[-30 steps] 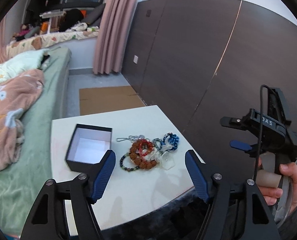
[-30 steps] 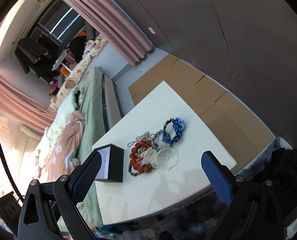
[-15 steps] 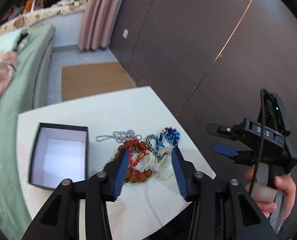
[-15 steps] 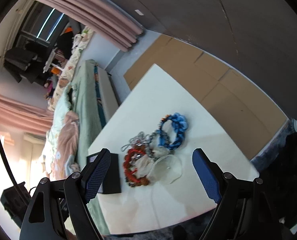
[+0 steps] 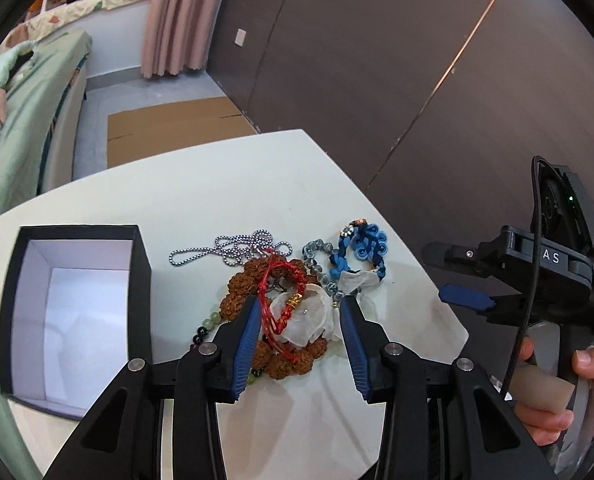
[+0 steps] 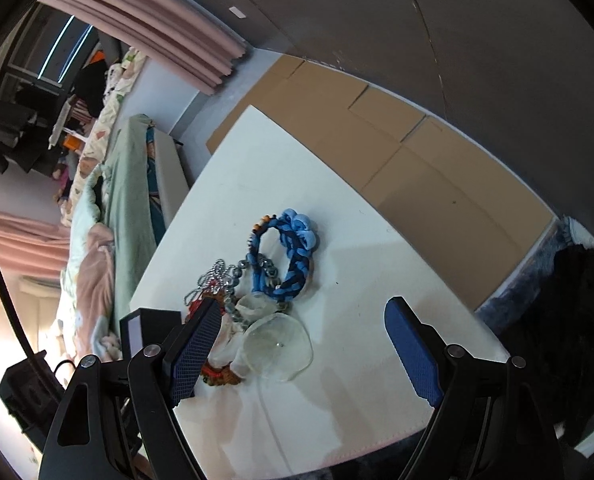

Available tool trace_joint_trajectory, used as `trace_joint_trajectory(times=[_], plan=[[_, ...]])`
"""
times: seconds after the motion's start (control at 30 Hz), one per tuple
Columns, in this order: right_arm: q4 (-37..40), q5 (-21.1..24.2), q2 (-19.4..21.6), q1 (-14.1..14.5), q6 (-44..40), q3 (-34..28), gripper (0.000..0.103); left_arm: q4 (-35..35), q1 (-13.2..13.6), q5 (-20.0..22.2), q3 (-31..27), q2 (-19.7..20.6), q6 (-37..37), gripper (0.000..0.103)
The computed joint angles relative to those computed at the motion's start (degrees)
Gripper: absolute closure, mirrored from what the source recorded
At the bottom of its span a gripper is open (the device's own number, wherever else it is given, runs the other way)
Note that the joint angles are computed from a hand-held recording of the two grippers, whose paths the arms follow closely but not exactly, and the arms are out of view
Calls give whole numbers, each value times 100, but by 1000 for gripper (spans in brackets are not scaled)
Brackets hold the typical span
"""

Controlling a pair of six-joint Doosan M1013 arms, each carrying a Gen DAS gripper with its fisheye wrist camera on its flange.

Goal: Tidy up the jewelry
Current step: 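Grasp the red string bracelet with the left gripper while the right gripper grasps the blue braided bracelet, then carry both bracelets into the black box and open both grippers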

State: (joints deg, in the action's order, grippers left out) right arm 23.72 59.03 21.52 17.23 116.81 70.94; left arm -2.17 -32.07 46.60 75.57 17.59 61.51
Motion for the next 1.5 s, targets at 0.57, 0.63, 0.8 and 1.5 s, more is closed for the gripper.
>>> trace_joint_trajectory(times=[0.57,0.63,0.8,1.5], plan=[[-175,-184,222,115,182,-68,35,-268,136,-671,338,-157,30,102],[-236,-179,233,123,217,-87,40,-323,178,-820,418,-251,-27,102],[-433,-81,283,189,299,-197,50,-277,221,-1137,582,-468,-144,102],[-396,-1534,-179,408,-137,150,87,1109,367,-1285,1140,-1113,-1478,101]])
